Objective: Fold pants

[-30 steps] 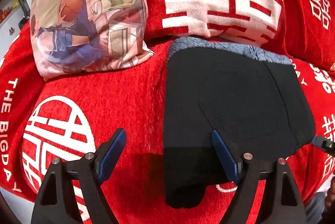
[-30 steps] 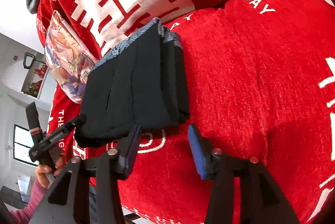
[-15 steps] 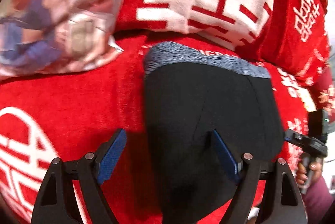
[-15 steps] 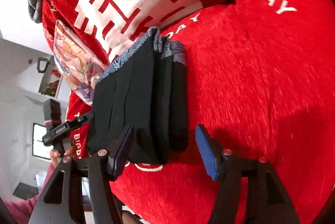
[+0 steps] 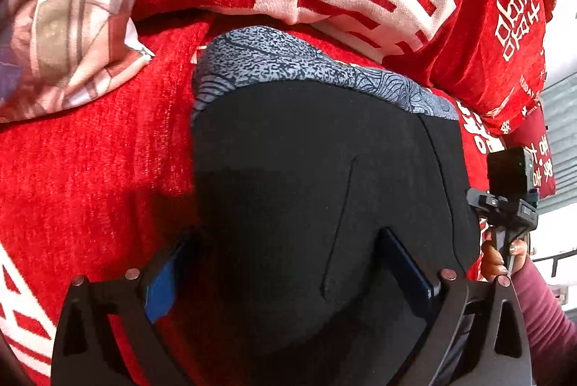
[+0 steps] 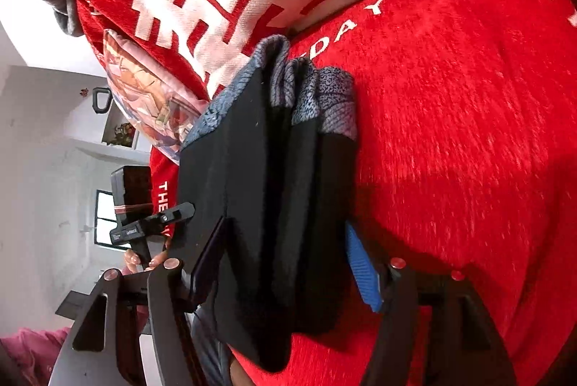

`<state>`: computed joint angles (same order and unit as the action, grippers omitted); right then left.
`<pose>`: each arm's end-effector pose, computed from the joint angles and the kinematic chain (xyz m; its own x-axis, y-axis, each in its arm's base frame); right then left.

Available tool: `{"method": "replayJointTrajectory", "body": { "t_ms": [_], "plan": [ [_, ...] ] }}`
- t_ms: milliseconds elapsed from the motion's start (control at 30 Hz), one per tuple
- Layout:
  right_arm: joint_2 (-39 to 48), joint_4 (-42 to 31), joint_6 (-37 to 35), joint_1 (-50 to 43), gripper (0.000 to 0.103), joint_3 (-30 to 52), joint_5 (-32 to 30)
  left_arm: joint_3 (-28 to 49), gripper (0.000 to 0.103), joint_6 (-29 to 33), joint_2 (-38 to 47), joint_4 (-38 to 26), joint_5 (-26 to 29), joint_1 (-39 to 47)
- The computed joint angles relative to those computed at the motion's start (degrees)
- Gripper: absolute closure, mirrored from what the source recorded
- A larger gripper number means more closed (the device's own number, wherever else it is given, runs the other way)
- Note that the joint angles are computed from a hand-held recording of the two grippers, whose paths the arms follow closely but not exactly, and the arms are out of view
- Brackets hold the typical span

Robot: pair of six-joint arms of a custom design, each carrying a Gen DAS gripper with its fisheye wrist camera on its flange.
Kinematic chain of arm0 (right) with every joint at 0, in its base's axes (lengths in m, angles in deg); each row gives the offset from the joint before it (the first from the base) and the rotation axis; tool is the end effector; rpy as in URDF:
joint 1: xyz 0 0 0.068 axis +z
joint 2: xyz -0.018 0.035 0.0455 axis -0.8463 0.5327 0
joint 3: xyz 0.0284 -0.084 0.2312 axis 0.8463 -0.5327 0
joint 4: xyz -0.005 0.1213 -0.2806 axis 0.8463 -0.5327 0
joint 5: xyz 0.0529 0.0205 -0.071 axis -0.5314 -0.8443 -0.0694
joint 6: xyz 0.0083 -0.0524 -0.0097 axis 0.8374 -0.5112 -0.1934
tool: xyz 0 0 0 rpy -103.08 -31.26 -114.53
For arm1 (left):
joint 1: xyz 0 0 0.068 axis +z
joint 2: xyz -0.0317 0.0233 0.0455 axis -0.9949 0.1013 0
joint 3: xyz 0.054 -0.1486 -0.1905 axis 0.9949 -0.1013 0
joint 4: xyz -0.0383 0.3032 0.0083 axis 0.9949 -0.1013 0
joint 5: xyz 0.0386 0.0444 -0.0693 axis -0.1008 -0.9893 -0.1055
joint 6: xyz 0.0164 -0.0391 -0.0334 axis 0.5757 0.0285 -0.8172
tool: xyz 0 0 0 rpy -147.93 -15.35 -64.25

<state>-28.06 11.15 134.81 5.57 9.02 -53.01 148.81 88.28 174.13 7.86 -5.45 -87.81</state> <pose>0.1010 0.1671 0.0626 -0.6009 0.7866 -0.1425 0.3710 0.4323 0.8218 0.3921 -0.0422 0.0947 -0.6557 0.7147 -0.2434 0.7272 0.5111 -0.4582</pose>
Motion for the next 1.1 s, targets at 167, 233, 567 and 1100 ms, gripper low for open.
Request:
{"method": "replayJointTrajectory", "body": {
  "t_ms": [167,233,567,1100],
  "plan": [
    [6.72,8.74,2.9,-1.01,0.054,-0.06,1.24,0.59,0.025,1.75,0.05,-3.28,2.56,1.39],
    [5.69,8.41,4.0,1.06,0.059,0.04,4.31,-0.82,0.032,2.77,-1.63,-3.28,2.96,1.85],
    [-0.52,-4.65,6.98,10.57,0.063,8.47,13.6,-2.59,0.039,10.54,-10.65,-15.3,3.38,7.95],
    [25.88,-30.6,24.9,19.13,0.051,32.48,11.72,-17.29,0.036,8.58,-22.33,1.68,-0.72,16.88]
  ]
}}
